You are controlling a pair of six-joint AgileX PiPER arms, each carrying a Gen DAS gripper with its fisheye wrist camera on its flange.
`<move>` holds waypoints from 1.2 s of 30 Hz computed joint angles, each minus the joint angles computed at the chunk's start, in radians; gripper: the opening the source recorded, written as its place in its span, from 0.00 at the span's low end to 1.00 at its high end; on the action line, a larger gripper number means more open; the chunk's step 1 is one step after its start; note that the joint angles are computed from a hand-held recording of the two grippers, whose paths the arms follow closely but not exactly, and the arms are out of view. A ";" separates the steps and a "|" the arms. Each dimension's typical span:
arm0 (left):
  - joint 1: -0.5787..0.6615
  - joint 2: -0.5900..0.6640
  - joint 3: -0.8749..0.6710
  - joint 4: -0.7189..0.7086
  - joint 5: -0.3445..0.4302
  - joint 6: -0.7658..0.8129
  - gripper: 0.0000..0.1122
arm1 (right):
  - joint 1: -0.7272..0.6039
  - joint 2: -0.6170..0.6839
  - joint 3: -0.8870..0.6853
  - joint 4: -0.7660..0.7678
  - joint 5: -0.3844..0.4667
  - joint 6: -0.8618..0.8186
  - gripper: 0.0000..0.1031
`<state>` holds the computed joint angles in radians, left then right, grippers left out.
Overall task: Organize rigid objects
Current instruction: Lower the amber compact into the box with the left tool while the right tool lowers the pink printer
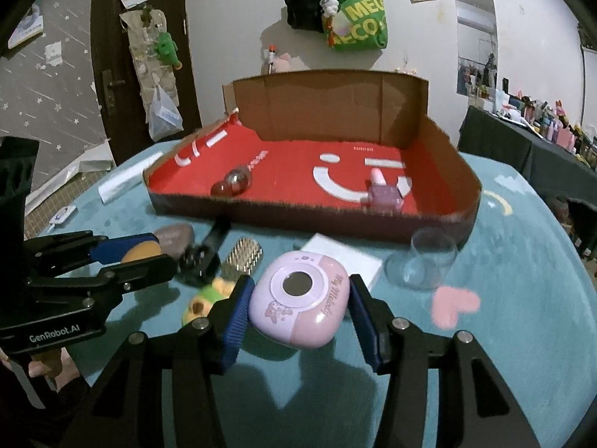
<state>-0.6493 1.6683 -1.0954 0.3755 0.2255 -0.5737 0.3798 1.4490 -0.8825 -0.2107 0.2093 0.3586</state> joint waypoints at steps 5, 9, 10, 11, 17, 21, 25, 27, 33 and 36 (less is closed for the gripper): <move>0.042 0.065 -0.137 -0.278 0.058 0.321 0.32 | -0.062 0.068 -0.116 0.353 0.041 -0.383 0.53; 0.093 0.164 -0.305 -0.505 0.155 0.583 0.32 | -0.128 0.169 -0.262 0.581 0.131 -0.637 0.53; 0.102 0.187 -0.345 -0.524 0.177 0.614 0.32 | -0.136 0.188 -0.288 0.595 0.146 -0.657 0.53; 0.111 0.211 -0.385 -0.548 0.199 0.649 0.32 | -0.143 0.217 -0.330 0.586 0.171 -0.661 0.53; 0.159 0.396 -0.711 -0.624 0.406 0.794 0.32 | -0.204 0.395 -0.599 0.630 0.368 -0.752 0.53; 0.173 0.499 -0.888 -0.627 0.509 0.842 0.32 | -0.208 0.501 -0.761 0.551 0.474 -0.738 0.53; 0.185 0.598 -1.050 -0.623 0.620 0.851 0.32 | -0.220 0.588 -0.884 0.529 0.565 -0.748 0.53; 0.184 0.634 -1.104 -0.605 0.651 0.854 0.32 | -0.220 0.624 -0.935 0.507 0.602 -0.750 0.53; 0.187 0.734 -1.270 -0.598 0.759 0.865 0.32 | -0.220 0.685 -1.028 0.492 0.674 -0.780 0.53; 0.186 0.787 -1.359 -0.592 0.809 0.864 0.32 | -0.227 0.712 -1.067 0.502 0.706 -0.793 0.53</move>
<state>-0.4633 2.4553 -2.4548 -0.2162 1.0346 0.2902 0.1525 2.1611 -1.9497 0.2910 0.9156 -0.4348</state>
